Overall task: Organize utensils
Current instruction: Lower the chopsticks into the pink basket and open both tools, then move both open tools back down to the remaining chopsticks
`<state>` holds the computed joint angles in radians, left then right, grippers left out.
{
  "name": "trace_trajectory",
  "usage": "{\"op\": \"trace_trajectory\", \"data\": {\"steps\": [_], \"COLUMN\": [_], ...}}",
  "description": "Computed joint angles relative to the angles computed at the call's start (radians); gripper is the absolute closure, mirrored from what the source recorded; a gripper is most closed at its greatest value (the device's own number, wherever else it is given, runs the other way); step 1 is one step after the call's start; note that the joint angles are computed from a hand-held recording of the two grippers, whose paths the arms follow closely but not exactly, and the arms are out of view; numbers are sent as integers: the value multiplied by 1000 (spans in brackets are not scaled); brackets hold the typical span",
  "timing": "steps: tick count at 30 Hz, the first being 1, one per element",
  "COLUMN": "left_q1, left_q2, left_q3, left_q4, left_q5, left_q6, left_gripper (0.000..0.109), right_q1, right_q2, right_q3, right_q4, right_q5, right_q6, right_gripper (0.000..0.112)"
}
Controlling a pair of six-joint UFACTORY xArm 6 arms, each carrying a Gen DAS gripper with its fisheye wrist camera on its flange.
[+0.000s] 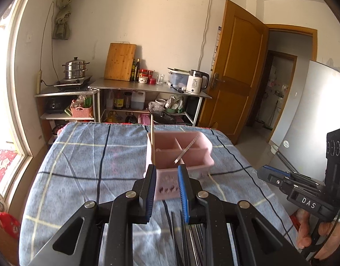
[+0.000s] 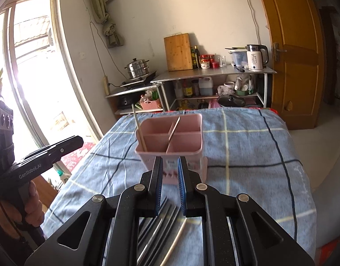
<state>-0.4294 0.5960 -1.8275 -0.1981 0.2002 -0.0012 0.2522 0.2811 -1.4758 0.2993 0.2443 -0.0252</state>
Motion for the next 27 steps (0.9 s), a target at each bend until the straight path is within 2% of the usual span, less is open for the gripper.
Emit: {"op": "trace_trajectory", "data": {"steps": [4, 12, 15, 19, 22, 24, 27], "left_q1": [-25, -59, -65, -85, -89, -106, -106], "left_q2": [-98, -218, -252, -281, -298, -300, -295], "left_q3": [196, 435, 500, 552, 591, 592, 600], "left_q4": [0, -100, -101, -184, -154, -252, -213], "left_q5": [-84, -212, -246, -270, -292, -291, -293], "left_q6": [8, 96, 102, 183, 159, 253, 231], "left_gripper": [89, 89, 89, 89, 89, 89, 89], "right_q1": [9, 21, 24, 24, 23, 25, 29], "right_q2": [-82, -212, -244, -275, -283, -286, -285], "right_q3": [139, 361, 414, 463, 484, 490, 499], "right_q4": [-27, -136, -162, -247, -284, -298, -307], "right_q5": [-43, -103, -114, -124, -132, -133, -137], "right_q6": [28, 158, 190, 269, 304, 321, 328], "right_gripper": [99, 99, 99, 99, 99, 99, 98]}}
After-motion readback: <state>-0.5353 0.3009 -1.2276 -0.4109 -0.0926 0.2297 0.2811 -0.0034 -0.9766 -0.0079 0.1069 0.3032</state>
